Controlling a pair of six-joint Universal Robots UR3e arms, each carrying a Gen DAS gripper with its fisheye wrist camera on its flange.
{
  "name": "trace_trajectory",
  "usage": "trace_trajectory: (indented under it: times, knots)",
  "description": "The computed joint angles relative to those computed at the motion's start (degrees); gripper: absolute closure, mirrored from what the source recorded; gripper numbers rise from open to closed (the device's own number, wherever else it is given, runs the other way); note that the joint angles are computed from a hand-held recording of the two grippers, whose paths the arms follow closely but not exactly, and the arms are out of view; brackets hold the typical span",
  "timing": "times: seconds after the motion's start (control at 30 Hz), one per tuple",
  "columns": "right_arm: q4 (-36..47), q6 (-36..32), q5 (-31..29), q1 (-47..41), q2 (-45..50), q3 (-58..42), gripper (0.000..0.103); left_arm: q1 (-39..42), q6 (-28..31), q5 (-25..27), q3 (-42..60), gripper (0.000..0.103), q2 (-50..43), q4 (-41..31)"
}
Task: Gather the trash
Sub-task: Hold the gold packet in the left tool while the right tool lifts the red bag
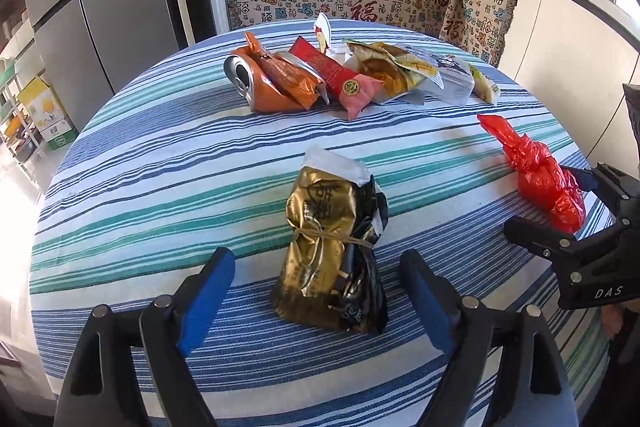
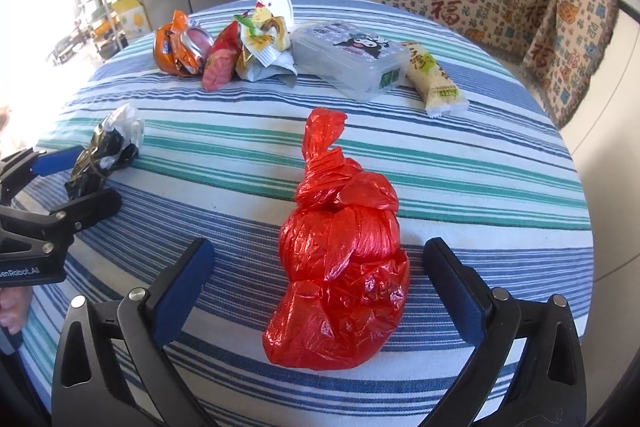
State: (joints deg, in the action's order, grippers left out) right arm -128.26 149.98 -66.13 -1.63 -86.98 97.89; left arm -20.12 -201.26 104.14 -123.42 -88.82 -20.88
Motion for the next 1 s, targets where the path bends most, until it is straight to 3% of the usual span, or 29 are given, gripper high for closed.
trace_trajectory:
  times: [0.83, 0.93, 1.0]
  knots:
    - [0.7, 0.1, 0.1, -0.3, -0.5, -0.1, 0.001, 0.2, 0.2, 0.0, -0.3, 0.014, 0.1, 0.1]
    - [8.3, -3.2, 5.4, -4.2, -1.1, -2.2, 0.001, 0.1, 0.3, -0.2, -0.2, 0.014, 0.1, 0.2]
    - [20.2, -6.0, 7.8, -7.3, 0.1, -8.7, 0.005, 0.8, 1.8, -2.0, -0.5, 0.014, 1.7, -1.4]
